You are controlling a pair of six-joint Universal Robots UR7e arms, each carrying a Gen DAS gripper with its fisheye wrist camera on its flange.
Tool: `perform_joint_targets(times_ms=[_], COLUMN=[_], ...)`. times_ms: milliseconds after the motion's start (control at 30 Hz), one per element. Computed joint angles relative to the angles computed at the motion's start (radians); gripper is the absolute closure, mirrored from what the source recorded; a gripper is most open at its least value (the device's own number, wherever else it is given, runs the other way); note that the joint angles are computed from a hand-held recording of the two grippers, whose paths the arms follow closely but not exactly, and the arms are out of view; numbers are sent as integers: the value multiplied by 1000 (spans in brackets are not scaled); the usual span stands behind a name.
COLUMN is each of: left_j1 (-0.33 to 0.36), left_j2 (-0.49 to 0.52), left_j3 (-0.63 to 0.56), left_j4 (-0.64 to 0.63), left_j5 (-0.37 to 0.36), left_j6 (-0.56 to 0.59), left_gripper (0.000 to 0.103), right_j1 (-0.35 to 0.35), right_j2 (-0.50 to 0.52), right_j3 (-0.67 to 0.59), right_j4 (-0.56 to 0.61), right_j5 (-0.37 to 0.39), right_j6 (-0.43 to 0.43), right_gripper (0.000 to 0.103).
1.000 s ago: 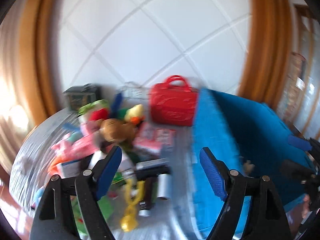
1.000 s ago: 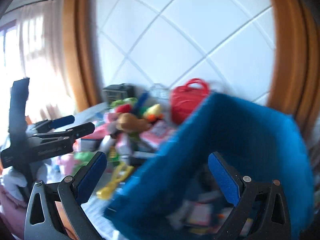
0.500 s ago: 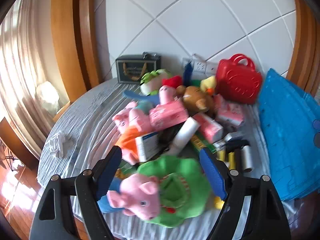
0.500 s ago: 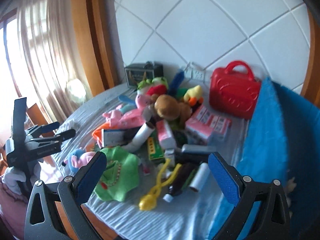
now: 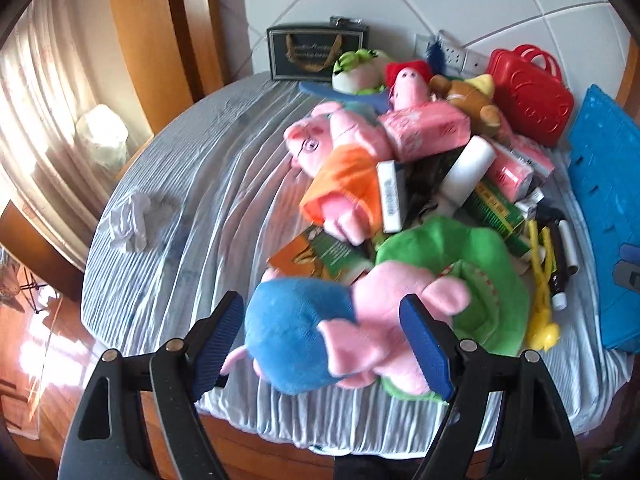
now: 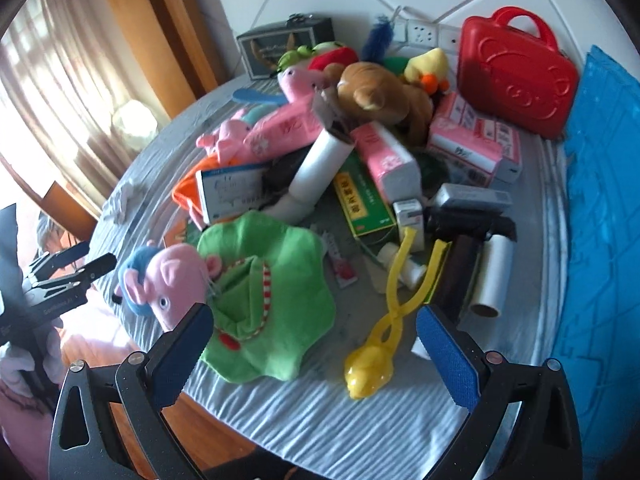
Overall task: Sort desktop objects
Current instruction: 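Withdraw both grippers from the crate back over the pile, then grasp the pink pig plush with the left gripper while the right grasps the green frog plush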
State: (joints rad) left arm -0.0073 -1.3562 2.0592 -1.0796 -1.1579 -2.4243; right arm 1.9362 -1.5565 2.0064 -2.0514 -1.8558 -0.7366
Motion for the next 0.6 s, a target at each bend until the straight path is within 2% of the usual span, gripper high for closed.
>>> perform_joint_targets(times_ms=[167,367,500,600], left_j1=[1,22,48,61], left_j2=[4,-47,-124,-175], left_j3=[17,69,137,184], left_j4=[-47,-128,-210,-279], left_j5=[-34,26,72,82], left_j6=[88,285,522,706], left_gripper=[23,23,23,23], right_j1=[-8,8,26,46], right_j2=[12,-10,-36,-63], right_j3=[37,106,185,259], right_j4=[-6,-35,-118,-192], right_j5=[-6,-41,-69,-116], right_j6=[10,106,221,351], right_gripper=[0,0,0,0])
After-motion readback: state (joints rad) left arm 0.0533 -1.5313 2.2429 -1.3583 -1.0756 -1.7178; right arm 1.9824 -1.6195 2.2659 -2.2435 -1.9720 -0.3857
